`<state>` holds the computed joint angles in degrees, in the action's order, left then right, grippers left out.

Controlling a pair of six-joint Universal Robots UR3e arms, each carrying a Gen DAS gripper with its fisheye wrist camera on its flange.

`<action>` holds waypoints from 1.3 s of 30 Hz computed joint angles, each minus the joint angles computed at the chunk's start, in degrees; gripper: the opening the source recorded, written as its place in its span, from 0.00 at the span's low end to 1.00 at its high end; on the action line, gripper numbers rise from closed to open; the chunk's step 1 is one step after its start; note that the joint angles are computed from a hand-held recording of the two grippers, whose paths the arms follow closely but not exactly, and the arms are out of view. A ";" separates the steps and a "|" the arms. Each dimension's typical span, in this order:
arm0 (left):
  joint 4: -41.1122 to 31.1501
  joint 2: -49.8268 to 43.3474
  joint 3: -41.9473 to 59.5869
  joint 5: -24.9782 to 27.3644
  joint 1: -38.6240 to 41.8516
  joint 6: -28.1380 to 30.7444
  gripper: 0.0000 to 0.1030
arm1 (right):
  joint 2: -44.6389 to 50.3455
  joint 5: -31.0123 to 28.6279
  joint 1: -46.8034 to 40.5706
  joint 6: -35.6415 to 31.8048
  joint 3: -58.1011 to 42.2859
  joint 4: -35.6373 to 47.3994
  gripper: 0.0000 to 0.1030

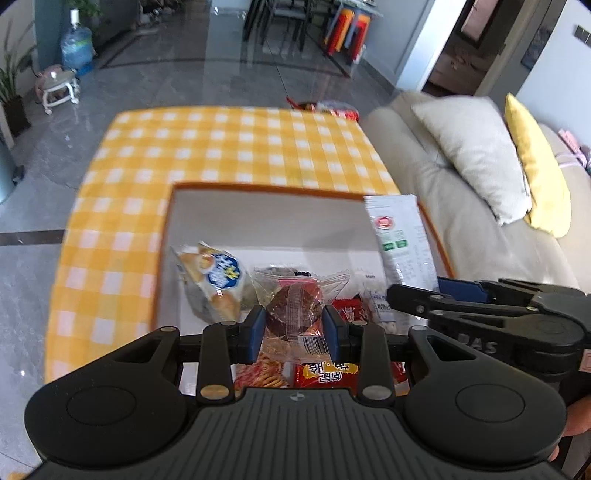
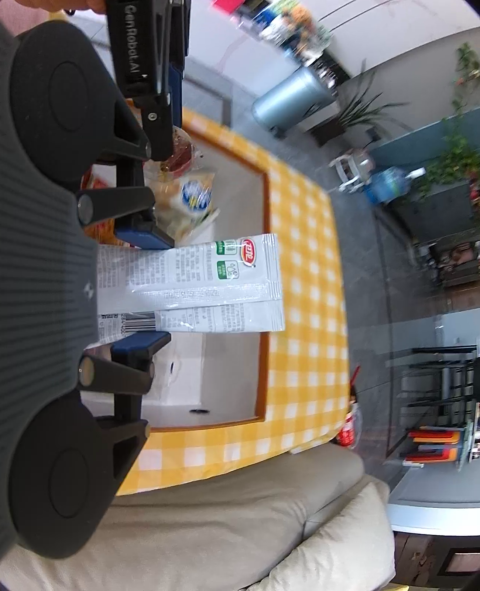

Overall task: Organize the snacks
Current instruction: 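Carry the cake and strip packet into the orange box and open both tools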

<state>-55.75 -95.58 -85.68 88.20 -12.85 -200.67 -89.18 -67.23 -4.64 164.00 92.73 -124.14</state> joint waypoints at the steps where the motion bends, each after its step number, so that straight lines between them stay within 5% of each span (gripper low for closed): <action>1: 0.35 -1.57 0.35 -0.55 -0.02 0.20 0.36 | 1.36 -1.30 0.73 -0.03 -0.55 -0.33 0.44; 21: -1.16 -12.45 3.41 -2.30 1.72 5.19 0.39 | 17.54 -10.83 5.93 -2.03 -3.78 -3.89 0.45; 29: -1.30 -13.37 4.37 -0.39 0.67 4.03 0.53 | 17.06 -9.51 5.11 -2.85 -4.24 -3.23 0.49; 39: 2.80 -3.59 -0.68 3.89 -0.98 0.59 0.67 | 5.96 -6.19 2.45 -3.36 2.14 -6.77 0.66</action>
